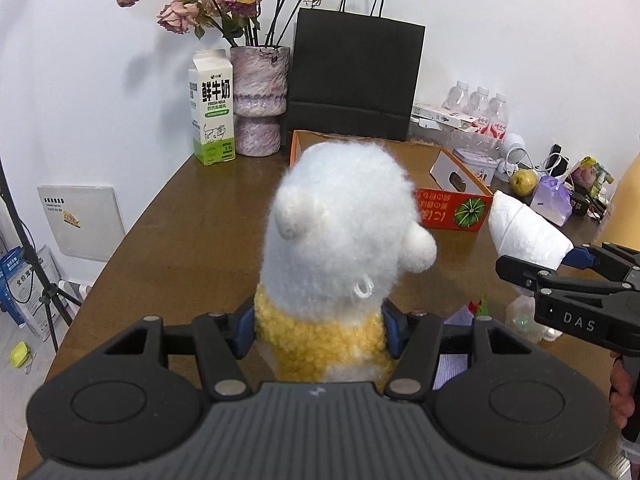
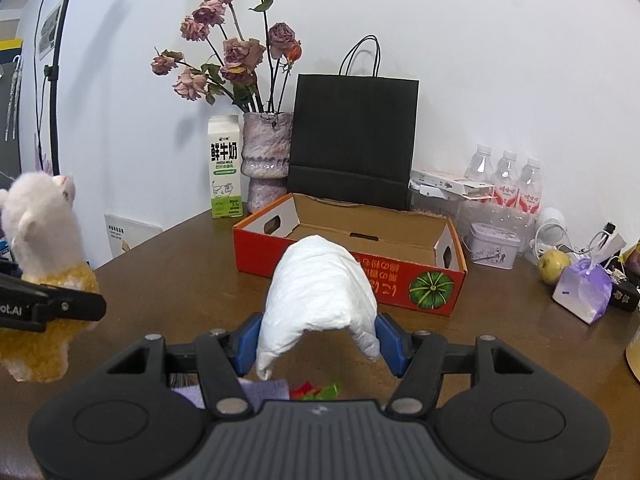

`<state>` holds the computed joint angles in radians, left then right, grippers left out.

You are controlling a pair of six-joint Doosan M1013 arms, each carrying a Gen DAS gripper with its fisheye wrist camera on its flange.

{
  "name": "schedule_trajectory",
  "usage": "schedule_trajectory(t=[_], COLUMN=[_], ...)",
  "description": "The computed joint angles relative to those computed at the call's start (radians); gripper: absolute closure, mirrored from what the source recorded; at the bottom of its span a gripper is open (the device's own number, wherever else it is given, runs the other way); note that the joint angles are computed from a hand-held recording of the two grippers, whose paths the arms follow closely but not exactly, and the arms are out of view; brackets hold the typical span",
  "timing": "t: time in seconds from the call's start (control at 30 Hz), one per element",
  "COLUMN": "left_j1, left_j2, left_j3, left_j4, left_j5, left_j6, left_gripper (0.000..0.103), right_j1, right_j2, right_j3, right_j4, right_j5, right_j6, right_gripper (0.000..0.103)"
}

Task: Organize objects
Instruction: 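Carry the alpaca and white cloth toward the red cardboard box with both tools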

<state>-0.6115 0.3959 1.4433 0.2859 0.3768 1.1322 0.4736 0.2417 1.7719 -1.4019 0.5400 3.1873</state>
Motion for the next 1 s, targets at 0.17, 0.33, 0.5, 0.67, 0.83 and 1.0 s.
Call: schedule_trajectory(t=[0.17,0.33,0.5,0.67,0.83,1.0], left_j1=[0.002,0.006,0.007,0.006,0.003,0.002], left_j2=[0.028,0.063,0.103,0.143,0.186,0.230], left_j3=[-0.051,-0.111,-0.179,-0.247,-0.321,-0.397], left_j4=[-0.026,-0.071,-0.100,-0.131,-0.140,-0.152], left_j5=[0.019,0.042,0.073,0.102,0.134,0.171], left_j6=[0.032,0.079,0.118,0.154,0.169,0.187], left_gripper=[0.043,0.043,0.043,0.043,0.043,0.043], right_j1=[-0.016,-0.034,-0.053,-0.074,-0.094,-0.113], right_j2=[0.018,0.038,0.059,0.082,0.104,0.127], right_j3=[-0.033,-0.068,-0.102,-0.135,-0.172,-0.211], right_j4=[0.036,0.072,0.104,0.139,0.173,0.217], right_j5=[-0.014,-0.024,-0.036,-0.049,-0.057,-0.063], right_j6=[-0.047,-0.099,-0.138,-0.182,-0.228,-0.289], right_gripper=[0.044,0.044,0.044,0.044,0.044,0.044])
